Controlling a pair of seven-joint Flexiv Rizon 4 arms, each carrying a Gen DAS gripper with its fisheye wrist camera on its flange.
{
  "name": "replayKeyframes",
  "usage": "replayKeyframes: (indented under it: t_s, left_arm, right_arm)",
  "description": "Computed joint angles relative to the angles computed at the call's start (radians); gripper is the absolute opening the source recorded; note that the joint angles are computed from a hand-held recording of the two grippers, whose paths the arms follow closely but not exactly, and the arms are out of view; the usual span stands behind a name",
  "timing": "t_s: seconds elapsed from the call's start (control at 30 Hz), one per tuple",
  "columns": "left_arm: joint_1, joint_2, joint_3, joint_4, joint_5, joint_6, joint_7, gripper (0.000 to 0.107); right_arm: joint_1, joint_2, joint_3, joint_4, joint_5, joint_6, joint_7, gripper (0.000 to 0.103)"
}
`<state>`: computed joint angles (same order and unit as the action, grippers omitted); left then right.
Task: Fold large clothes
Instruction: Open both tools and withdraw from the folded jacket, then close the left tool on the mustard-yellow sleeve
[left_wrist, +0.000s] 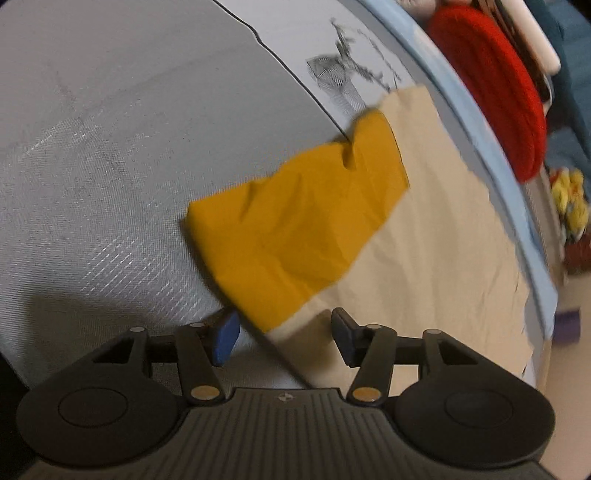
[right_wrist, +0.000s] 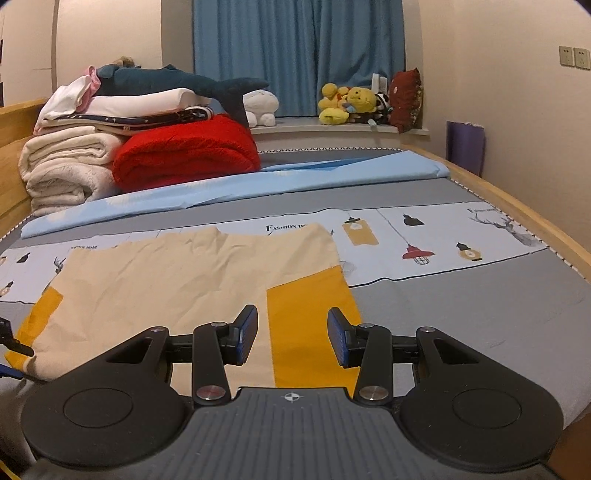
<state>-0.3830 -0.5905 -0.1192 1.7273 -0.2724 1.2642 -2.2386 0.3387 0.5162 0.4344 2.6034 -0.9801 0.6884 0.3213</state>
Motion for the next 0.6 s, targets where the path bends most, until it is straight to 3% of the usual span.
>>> replayKeyframes:
  t_s: [0.1, 0.2, 0.33, 0.47, 0.6]
  left_arm:
    - [0.021, -0.017, -0.038, 0.045, -0.03, 0.126, 0.003, 0.059]
    - [0.063, -0.035, -0.112, 0.124, -0.065, 0.318, 0.013, 0.059]
    - [0.094, -0.068, -0.164, 0.174, -0.029, 0.511, 0.027, 0.059]
    - [0.087, -0.096, -0.16, 0.184, -0.011, 0.617, -0.012, 0.059]
    - [0.066, -0.11, -0.137, 0.156, -0.023, 0.619, -0.044, 0.057]
  right_arm:
    - [-0.004, 0.02, -0.006, 0.013, 0.013, 0.007, 0.0, 0.043]
    - [-0.014, 0.034, -0.011, 0.024, 0.019, 0.021, 0.009, 0.043]
    - [-0.034, 0.034, -0.021, 0.03, 0.007, 0.056, 0.02, 0.043]
    - [-0.056, 0.011, -0.033, 0.024, -0.03, 0.094, 0.029, 0.043]
    - [-0.067, -0.037, -0.046, 0.005, -0.068, 0.125, 0.029, 0.043]
